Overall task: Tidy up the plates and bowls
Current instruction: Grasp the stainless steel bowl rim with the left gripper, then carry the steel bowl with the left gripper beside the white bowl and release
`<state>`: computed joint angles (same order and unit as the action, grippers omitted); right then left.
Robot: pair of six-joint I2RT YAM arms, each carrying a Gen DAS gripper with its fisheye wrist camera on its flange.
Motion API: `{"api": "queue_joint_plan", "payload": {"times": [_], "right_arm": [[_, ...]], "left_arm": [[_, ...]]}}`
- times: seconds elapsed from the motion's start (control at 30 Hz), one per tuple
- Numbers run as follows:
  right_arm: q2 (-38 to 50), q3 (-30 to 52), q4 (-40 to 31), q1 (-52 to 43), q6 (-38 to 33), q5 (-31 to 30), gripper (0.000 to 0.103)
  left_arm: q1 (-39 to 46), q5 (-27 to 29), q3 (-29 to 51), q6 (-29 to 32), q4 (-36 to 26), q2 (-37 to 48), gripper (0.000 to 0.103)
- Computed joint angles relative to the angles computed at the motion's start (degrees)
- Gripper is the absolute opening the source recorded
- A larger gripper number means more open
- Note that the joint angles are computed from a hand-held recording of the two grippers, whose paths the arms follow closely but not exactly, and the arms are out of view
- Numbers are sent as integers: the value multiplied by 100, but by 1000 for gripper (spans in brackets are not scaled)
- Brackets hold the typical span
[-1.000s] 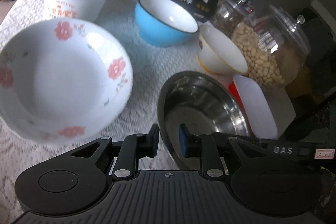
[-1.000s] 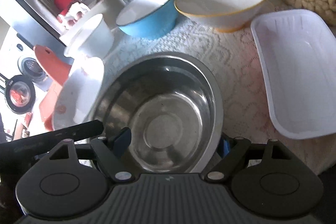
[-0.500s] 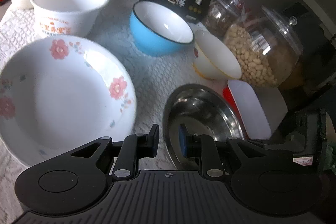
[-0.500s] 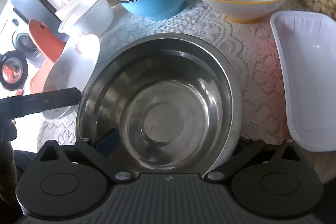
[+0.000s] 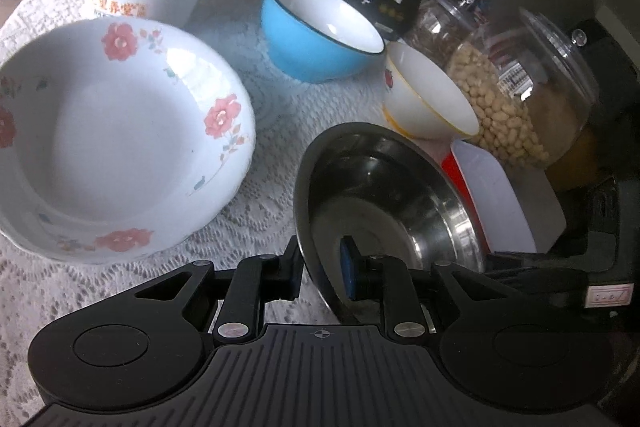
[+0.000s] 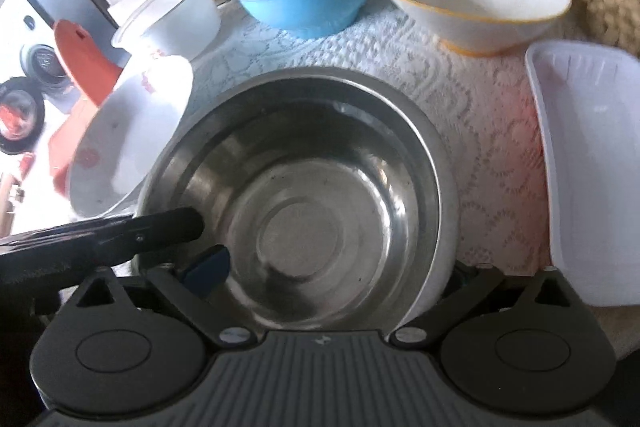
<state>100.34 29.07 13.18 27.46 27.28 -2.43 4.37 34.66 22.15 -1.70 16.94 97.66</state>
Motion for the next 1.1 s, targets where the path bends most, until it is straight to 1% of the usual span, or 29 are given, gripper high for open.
{"api": "queue_joint_plan", "payload": {"times": [0.07,0.13,0.27,0.3,0.37,0.4,0.43,0.53,0.7,0.83,0.97,1.03,1.1], "right_arm": [[29,115,-96,136,-38,389,84],[105,204,-118,152,6,606,78],[153,201,-11,124,-32,898,61],[177,185,56,122,-36,967,59],[184,97,225,81,-32,928,58],[130,13,287,99,-4,887,53],[97,-41,344,83,-19,789,52],[32,-94,362,126,-37,816,52],[90,-6,299,-52,59,663,51],[140,127,187,-3,85,804,50],[-56,113,51,69,76,806,50],[-333,93,-92,207,79,1003,50],[-699,120,-248,404,57,1292,50]], "left_arm": [[61,80,26,3,-16,43,22],[88,111,40,-7,-14,59,22],[149,152,74,-16,-27,128,22],[118,113,85,-38,-23,143,22],[20,-27,69,-63,-19,90,22],[-45,-115,69,-72,-31,49,22],[-108,-181,74,-76,-60,9,23],[-277,-388,112,-135,-89,-39,23],[-399,-432,268,-240,-36,189,21],[-470,-501,227,-259,114,221,21],[-283,-286,270,-201,62,261,21],[-149,-124,182,-165,85,90,21],[95,120,31,-89,158,-271,21]]}}
